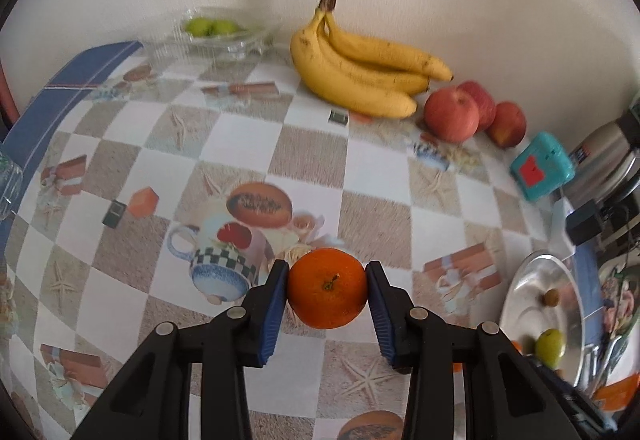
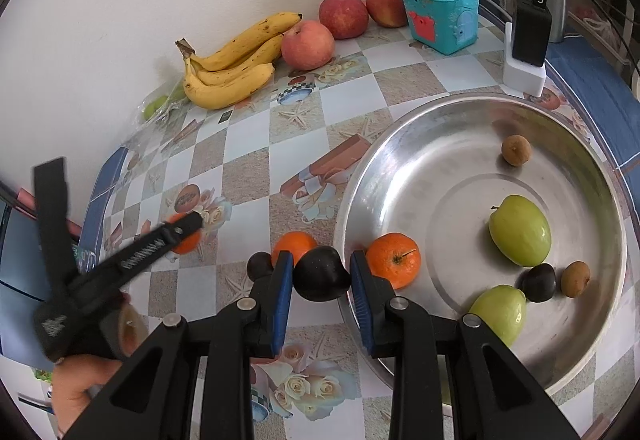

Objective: Organize fruits
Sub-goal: 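Carry plum and orange over the steel bowl, open the right gripper to drop the plum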

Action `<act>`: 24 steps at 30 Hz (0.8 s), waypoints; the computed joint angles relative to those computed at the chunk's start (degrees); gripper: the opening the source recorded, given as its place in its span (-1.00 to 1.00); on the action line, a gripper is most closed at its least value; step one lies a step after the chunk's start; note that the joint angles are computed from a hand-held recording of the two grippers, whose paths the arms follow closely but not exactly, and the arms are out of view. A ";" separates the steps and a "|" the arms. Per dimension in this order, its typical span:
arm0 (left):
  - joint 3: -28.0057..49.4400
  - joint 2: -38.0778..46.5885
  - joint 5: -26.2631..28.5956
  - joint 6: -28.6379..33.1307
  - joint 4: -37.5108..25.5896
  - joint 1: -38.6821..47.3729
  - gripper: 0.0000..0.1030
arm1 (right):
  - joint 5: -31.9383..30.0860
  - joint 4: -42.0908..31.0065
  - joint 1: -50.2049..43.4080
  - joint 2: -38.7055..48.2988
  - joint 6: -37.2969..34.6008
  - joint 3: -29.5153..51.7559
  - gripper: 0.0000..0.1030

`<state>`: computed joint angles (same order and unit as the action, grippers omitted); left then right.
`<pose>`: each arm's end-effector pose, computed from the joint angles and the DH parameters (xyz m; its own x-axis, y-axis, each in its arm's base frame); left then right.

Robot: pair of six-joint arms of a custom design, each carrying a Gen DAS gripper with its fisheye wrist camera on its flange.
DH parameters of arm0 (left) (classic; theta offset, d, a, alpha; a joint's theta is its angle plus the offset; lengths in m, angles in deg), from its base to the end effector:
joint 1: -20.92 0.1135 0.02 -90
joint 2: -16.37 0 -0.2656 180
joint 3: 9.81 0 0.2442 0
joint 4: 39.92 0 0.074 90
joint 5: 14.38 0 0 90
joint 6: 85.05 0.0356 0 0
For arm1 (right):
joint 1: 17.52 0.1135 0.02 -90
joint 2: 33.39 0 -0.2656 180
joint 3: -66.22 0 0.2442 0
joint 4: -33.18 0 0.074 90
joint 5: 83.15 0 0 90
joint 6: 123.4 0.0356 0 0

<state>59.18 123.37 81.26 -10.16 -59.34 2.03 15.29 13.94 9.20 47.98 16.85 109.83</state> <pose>0.3290 -0.1163 0.1249 -0.8668 0.0224 -0.4981 0.1515 0.9636 -0.2203 0.2102 0.1000 0.1350 -0.7661 0.4658 -0.4429 0.3372 0.8779 0.3400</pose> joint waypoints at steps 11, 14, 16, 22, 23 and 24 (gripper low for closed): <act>1.72 -2.26 1.28 -3.12 -6.06 -0.95 -0.19 | 0.33 -1.22 0.15 -1.44 0.03 -0.10 -0.42; 1.79 -2.87 2.53 -4.16 -6.71 -1.61 -0.19 | 0.15 -2.01 -0.36 -2.48 -0.37 -0.33 -0.42; 1.92 -3.37 2.29 -4.64 -7.29 -2.51 -0.19 | 0.02 -2.52 -0.84 -3.30 -0.56 -0.66 -0.42; 2.57 -4.74 1.29 -6.34 -9.45 -4.72 -0.19 | -0.77 -3.98 -2.99 -5.91 -1.07 -2.30 -0.42; 2.59 -4.96 1.39 -6.57 -9.58 -4.96 -0.19 | -1.06 -4.16 -3.60 -6.48 -1.24 -2.71 -0.42; 2.60 -5.16 1.45 -6.72 -9.70 -5.23 -0.19 | -1.32 -4.27 -4.12 -6.86 -1.39 -3.01 -0.42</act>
<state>61.78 118.20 82.71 -16.88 -69.04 -3.20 13.97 9.67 5.08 41.12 15.46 106.82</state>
